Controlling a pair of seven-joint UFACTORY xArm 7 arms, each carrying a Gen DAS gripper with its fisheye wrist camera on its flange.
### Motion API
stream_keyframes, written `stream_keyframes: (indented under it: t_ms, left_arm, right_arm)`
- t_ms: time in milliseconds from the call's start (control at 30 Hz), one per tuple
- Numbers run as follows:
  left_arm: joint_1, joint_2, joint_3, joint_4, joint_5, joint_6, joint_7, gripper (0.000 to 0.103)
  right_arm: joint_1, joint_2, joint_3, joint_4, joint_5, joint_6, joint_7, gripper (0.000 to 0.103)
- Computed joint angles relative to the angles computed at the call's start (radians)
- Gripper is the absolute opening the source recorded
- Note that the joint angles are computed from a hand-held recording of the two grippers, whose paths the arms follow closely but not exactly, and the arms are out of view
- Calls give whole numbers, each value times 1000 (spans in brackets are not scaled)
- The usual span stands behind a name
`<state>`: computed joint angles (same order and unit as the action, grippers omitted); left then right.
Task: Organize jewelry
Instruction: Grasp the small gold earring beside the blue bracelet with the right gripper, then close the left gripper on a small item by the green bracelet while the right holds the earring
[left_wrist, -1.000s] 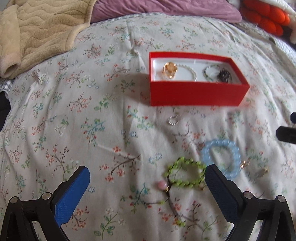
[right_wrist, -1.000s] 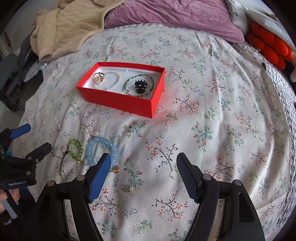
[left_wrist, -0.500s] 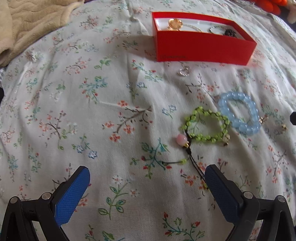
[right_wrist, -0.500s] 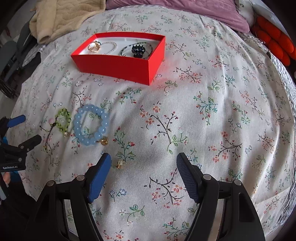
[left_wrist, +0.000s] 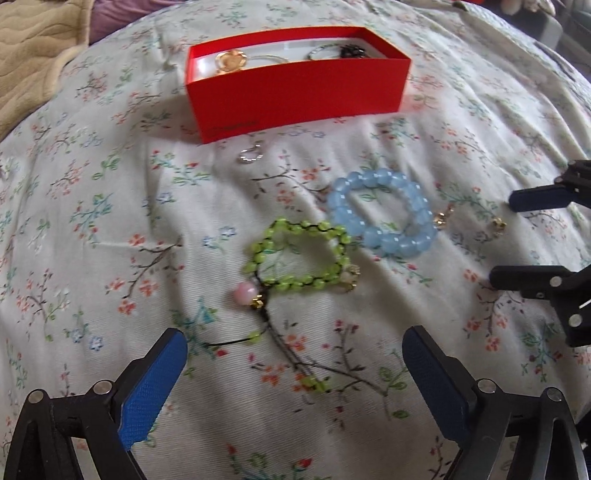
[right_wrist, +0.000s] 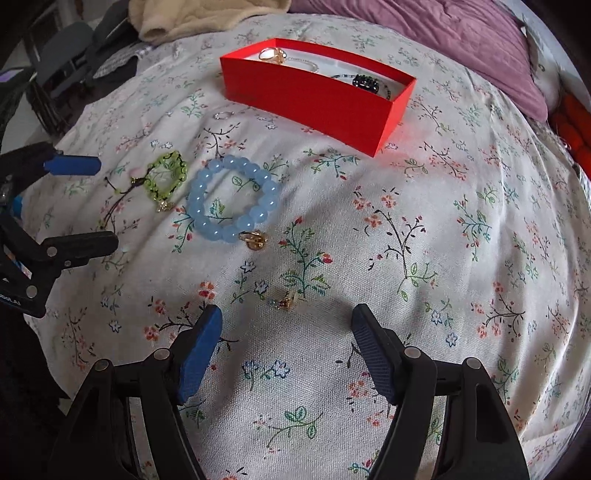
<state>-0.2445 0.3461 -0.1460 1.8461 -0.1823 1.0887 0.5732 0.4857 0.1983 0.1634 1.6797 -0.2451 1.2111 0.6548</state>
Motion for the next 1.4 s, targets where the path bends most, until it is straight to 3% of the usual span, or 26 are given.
stream_keyframes:
  t_ms: [167, 400, 567, 700, 767, 933, 1167, 1400]
  left_arm:
    - [4, -19, -11, -34, -22, -8, 53, 91]
    - [-9, -22, -14, -38, -23, 7, 72, 81]
    - [-6, -15, -22, -18, -61, 35, 83, 68]
    - [-2, -12, -27, -7, -92, 58, 98, 49]
    - [-4, -7, -28, 3, -98, 76, 100, 44]
    - [-19, 22, -14, 25, -63, 69, 55, 44]
    - [-8, 89, -26, 95, -97, 90, 28, 41]
    - [-8, 96, -28, 93, -104, 64, 13, 30]
  right_arm:
    - [-6, -12, -4, -19, -12, -23, 9, 47]
    - [-1, 9, -3, 5, -35, -21, -17, 35]
    - [0, 18, -7, 18, -33, -26, -39, 13]
    - [-4, 7, -9, 9, -19, -30, -39, 13]
    - [-4, 3, -8, 5, -20, -27, -37, 13]
    - [-3, -1, -4, 5, -22, -19, -35, 13]
    - [-3, 3, -5, 12, -19, -14, -33, 13]
    - [-4, -8, -9, 7, -30, -13, -14, 13]
